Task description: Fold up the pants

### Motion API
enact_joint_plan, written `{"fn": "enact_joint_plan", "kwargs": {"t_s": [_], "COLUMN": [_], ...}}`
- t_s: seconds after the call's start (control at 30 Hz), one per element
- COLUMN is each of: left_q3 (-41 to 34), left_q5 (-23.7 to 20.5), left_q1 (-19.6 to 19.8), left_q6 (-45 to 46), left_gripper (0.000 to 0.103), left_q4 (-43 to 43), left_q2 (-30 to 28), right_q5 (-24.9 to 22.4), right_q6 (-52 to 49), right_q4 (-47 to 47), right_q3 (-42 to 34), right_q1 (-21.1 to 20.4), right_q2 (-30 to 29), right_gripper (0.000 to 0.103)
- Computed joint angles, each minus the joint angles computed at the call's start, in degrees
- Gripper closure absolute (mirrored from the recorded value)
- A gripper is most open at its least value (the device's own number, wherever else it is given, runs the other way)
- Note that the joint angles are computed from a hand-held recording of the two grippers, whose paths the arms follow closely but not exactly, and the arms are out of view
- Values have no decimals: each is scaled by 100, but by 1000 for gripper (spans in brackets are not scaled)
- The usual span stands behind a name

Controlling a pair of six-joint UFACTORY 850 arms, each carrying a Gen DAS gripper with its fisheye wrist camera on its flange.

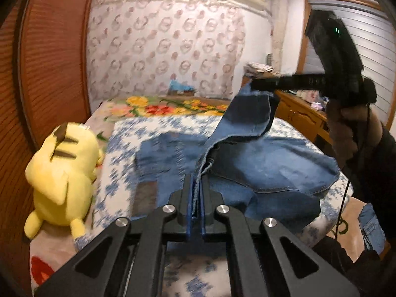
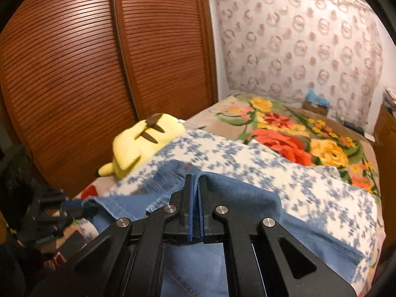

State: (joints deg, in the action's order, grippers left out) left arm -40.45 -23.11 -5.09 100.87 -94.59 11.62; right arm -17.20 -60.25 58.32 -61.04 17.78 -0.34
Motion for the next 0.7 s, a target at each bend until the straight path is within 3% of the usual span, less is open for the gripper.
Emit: {"fn": "enact_joint_plan", "kwargs": {"t_s": [0.17, 0.37, 0.57, 0.7], "left_q3": [70, 92, 88, 84], "left_q5": [66, 254, 584, 453], "left_q1": [130, 105, 23, 99], "left_q6": [-126, -209, -343, -547], "left_gripper": [101, 101, 98, 90], "left_q4": [125, 162, 354, 536], "left_q2": [-165, -422, -531, -529], "right_q5": [92, 185, 149, 113], "right_q6": [209, 1552, 2297, 2730], "right_q4": [-115, -1207, -1632, -2001], "right_q3": [-462, -1160, -1667, -1863], "right_q1": [287, 566, 621, 674], "right_q2": [-532, -1396, -2025, -2243], "right_gripper": [103, 103, 103, 103]}}
